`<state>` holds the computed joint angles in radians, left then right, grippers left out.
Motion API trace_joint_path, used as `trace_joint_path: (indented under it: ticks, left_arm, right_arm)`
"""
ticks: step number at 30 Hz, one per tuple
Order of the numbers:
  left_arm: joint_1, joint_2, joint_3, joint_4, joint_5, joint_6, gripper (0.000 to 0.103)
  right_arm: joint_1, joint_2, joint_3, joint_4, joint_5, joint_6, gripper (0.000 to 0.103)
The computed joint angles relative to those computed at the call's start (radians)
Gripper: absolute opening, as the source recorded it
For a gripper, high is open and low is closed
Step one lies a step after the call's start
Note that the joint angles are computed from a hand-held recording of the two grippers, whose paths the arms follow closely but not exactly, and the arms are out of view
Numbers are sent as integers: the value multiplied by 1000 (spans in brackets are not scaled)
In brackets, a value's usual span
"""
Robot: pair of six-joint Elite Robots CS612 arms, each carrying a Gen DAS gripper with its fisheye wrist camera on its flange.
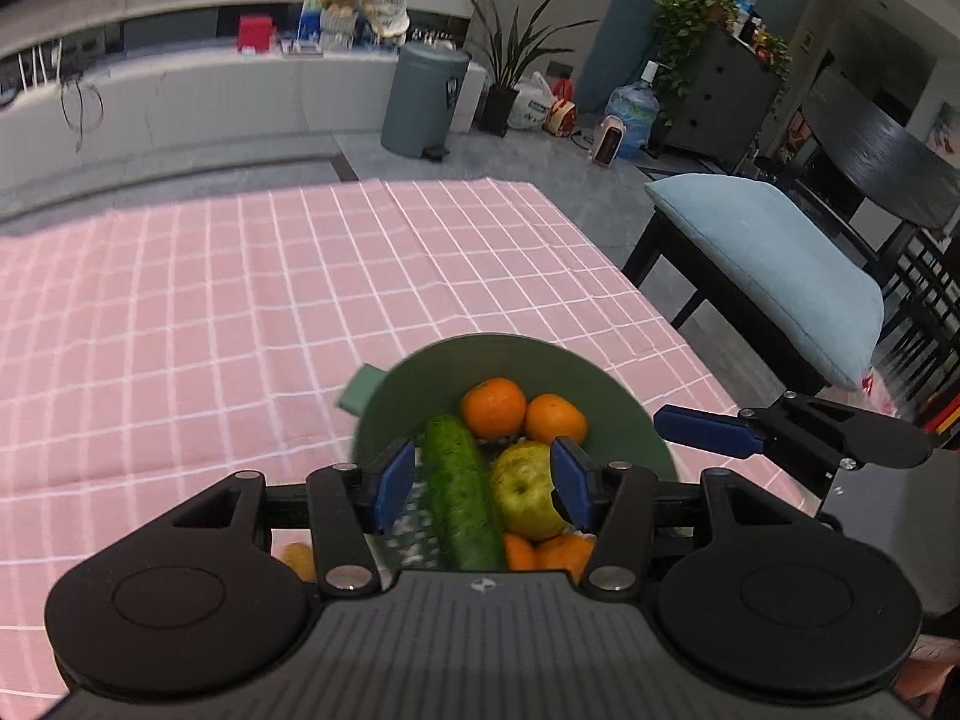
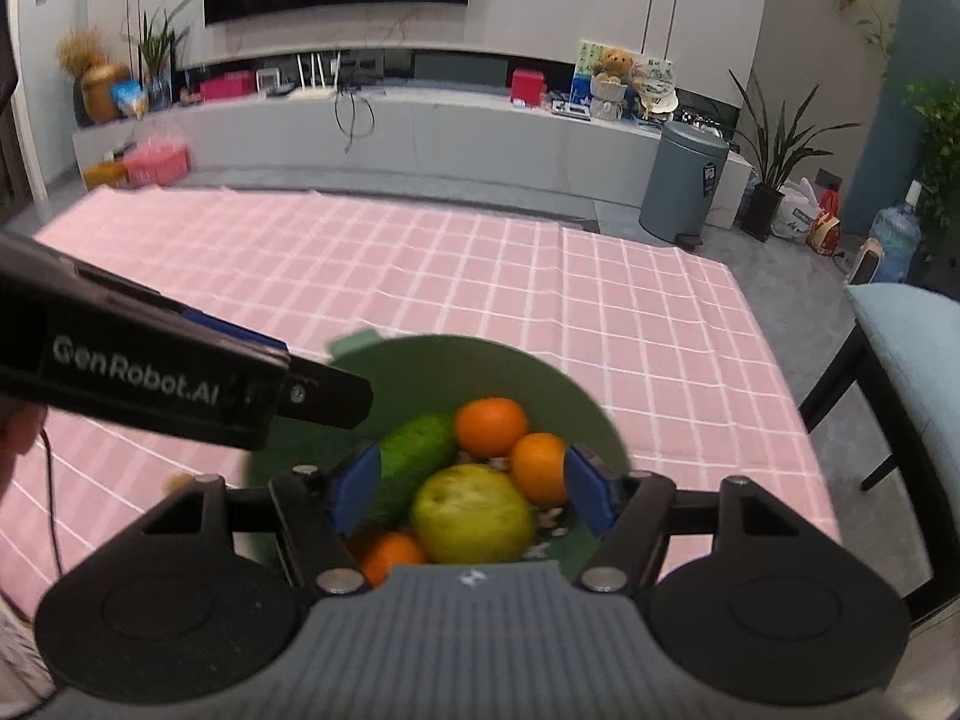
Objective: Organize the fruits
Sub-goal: 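Carry orange with left tool into colander and open while right tool drops its orange, then move both tools to the kiwis and close each on a kiwi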
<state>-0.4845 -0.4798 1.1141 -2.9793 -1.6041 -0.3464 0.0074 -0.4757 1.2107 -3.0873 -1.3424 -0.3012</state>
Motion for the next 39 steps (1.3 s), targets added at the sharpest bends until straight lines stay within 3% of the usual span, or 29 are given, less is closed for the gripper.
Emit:
trace_joint_path:
  ticks: [11, 20, 25, 29, 32, 39]
  left_arm:
    - [18, -85, 183, -90, 58, 37, 61]
    - [41, -103, 268, -120, 71, 18, 61]
    - [50, -89, 271, -113, 42, 18, 59]
    - [52, -72, 249, -71, 29, 62, 54]
    - [60, -53, 220, -41, -7, 76, 52]
    - [71, -13, 164, 3, -50, 95, 50]
  right_arm:
    - [31, -44, 124, -117, 90, 74, 61]
    - [67, -52, 191, -185, 112, 89, 48]
    - [81, -37, 174, -152, 84, 37, 41]
    - [92, -17, 149, -113, 61, -17, 40]
    - [99, 0, 117, -75, 47, -82, 31]
    - [114, 44, 47, -43, -1, -205, 31]
